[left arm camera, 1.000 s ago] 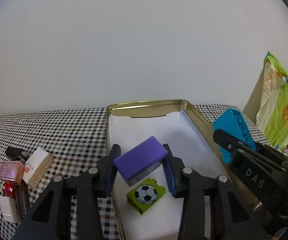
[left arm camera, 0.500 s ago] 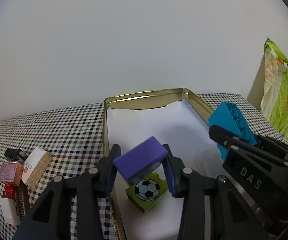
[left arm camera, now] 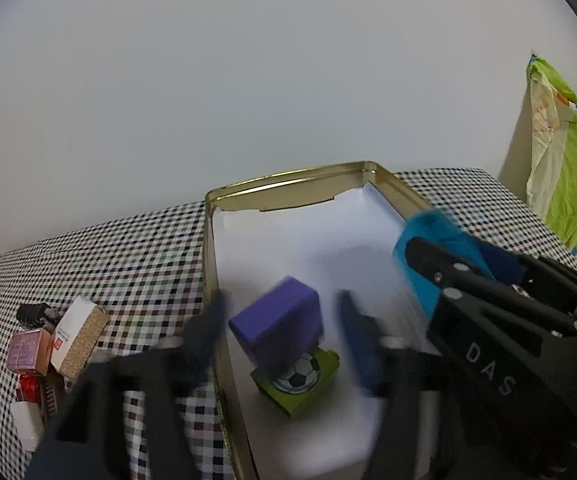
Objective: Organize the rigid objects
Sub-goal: 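Carry the purple block and teal brick into the tin and release both, then move both tools back toward the remaining objects on the table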
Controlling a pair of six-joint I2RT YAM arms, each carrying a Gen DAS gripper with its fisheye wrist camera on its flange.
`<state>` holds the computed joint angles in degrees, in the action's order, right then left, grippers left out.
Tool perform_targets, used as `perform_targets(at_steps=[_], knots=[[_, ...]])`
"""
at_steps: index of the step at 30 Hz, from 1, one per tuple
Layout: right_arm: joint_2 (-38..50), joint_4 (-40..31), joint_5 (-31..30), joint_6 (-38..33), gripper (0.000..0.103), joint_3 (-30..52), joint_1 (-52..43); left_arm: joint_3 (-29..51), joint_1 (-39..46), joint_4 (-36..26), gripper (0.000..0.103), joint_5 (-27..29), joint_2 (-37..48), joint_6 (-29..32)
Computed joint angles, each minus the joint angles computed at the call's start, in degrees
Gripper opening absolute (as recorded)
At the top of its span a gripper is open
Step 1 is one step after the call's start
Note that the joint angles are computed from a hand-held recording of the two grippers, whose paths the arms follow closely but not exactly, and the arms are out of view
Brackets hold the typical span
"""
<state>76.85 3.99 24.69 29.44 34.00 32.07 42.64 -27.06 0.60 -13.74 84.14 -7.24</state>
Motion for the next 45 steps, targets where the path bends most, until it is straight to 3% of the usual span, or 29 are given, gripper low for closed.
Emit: perform_targets(at_steps=[1, 2, 3, 7, 13, 16, 20, 24, 27, 30, 34, 45], knots=[[-0.97, 0.75, 0.49, 0.17, 0.062, -0.76, 0.07, -0.61, 0.23, 0.59, 0.096, 0.49, -0.99, -0.51], [-1.94, 1.47, 1.16, 0.45, 0.074, -1.52, 0.19, -1.27, 0.26, 1.35, 0.101, 0.47, -1.81, -0.76], [-3.55, 2.69, 2.11, 0.79, 0.079, -2.75, 0.34, -2.25, 0.04, 2.62, 0.102, -0.18, -2.84, -0.81], [-8.02, 4.93, 4.05, 1.91, 0.08, -5.71, 0.34, -3.84, -0.28, 3.92, 0.102, -0.14, -4.95, 0.39], [-11.27, 5.65, 0.18, 5.08, 0.08, -7.82, -2.72, -6.31, 0.48, 6.5, 0.102, -0.7, -7.78, 0.67], [-12.08, 5.53, 1.12, 5.8, 0.08, -8.09, -1.97, -7.29, 1.72, 6.73, 0.102, -0.64, -9.31, 0.31], [-14.29, 6.83, 7.76, 5.39, 0.08, -9.49, 1.71, -9.26, 3.64, 8.35, 0.102, -1.35, -11.36, 0.7], [-14.82, 12.39, 22.14, 3.51, 0.08, -11.7, 9.04, -11.82, 5.87, 10.96, 0.102, -2.7, -12.28, 1.85], [-13.08, 15.21, 29.71, 2.49, 0.086, -12.03, 13.02, -13.05, 7.67, 12.39, 0.102, -3.28, -12.56, 2.33], [-12.18, 18.48, 32.82, -0.26, 0.086, -12.65, 14.47, -14.38, 8.69, 14.34, 0.102, -4.14, -13.19, 2.8], [-10.31, 17.88, 37.03, 0.2, 0.086, -12.03, 16.9, -16.3, 9.02, 17.63, 0.102, -5.74, -13.07, 4.63], [-6.48, 6.53, 43.67, 10.06, 0.086, -8.1, 23.61, -18.41, 10.59, 15.18, 0.102, -2.96, -17.77, 5.73]])
